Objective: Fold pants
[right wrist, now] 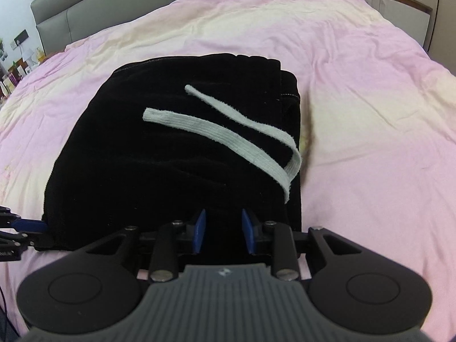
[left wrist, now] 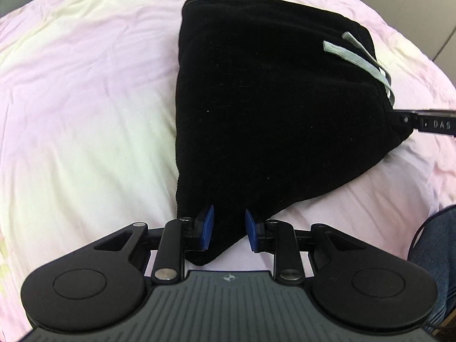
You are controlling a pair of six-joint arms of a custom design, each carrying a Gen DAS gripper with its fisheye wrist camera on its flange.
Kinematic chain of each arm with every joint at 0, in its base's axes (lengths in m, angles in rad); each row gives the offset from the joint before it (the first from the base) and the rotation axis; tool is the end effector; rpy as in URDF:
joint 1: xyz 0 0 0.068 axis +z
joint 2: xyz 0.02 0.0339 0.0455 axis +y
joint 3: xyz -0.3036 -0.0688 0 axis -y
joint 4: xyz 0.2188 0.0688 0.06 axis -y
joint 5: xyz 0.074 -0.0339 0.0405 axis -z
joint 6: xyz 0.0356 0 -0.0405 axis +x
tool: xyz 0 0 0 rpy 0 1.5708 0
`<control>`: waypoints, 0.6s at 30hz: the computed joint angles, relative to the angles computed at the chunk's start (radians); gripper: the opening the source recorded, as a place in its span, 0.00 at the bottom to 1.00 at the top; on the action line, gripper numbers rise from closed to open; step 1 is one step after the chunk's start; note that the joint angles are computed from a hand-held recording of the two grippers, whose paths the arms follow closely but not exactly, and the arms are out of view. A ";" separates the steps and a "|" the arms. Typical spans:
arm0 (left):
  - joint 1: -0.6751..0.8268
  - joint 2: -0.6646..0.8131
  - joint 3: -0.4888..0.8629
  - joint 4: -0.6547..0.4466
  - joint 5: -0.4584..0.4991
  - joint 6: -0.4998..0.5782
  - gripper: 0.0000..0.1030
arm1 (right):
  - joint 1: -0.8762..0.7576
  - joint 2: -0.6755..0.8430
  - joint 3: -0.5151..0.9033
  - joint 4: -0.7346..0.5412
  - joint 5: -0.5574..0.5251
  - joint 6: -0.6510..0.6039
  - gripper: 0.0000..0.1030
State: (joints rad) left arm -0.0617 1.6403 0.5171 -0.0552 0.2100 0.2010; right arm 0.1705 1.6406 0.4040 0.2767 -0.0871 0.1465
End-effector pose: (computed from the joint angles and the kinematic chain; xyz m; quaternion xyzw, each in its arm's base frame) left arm 0.2306 -0.0217 0.1445 0.1480 0.9643 -0.0891 0.2006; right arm 0.2285 0.0425 0.1397 -0.0245 0.9526 0.0884 0.2901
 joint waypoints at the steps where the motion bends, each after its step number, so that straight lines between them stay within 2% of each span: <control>1: 0.003 -0.010 -0.002 -0.012 -0.003 0.013 0.30 | 0.004 0.003 -0.004 0.008 0.007 0.002 0.23; 3: 0.007 -0.043 -0.024 -0.027 -0.009 0.031 0.30 | -0.001 0.004 -0.010 0.018 0.004 0.005 0.23; 5: 0.024 -0.042 -0.013 -0.092 -0.013 0.028 0.28 | -0.008 0.004 -0.007 0.012 -0.002 0.000 0.23; 7: 0.060 -0.061 -0.057 -0.073 -0.021 0.054 0.18 | -0.008 0.005 0.002 0.002 0.003 -0.001 0.23; 9: 0.089 -0.098 -0.085 -0.071 -0.034 0.057 0.19 | -0.007 0.008 0.013 -0.011 0.005 0.000 0.23; 12: 0.143 -0.180 -0.108 -0.093 0.000 0.106 0.19 | 0.000 -0.002 0.006 -0.010 0.008 0.004 0.23; 14: 0.146 -0.234 -0.109 -0.099 0.004 0.124 0.25 | 0.002 -0.017 0.004 -0.018 0.005 0.000 0.23; 16: 0.168 -0.276 -0.084 -0.120 0.042 0.133 0.37 | -0.009 -0.057 0.010 -0.057 -0.011 -0.010 0.24; 17: 0.174 -0.281 -0.063 -0.120 0.065 0.123 0.42 | -0.023 -0.086 0.010 -0.075 -0.031 -0.010 0.29; 18: 0.180 -0.282 -0.044 -0.116 0.085 0.112 0.51 | -0.046 -0.113 0.009 -0.093 -0.063 -0.008 0.33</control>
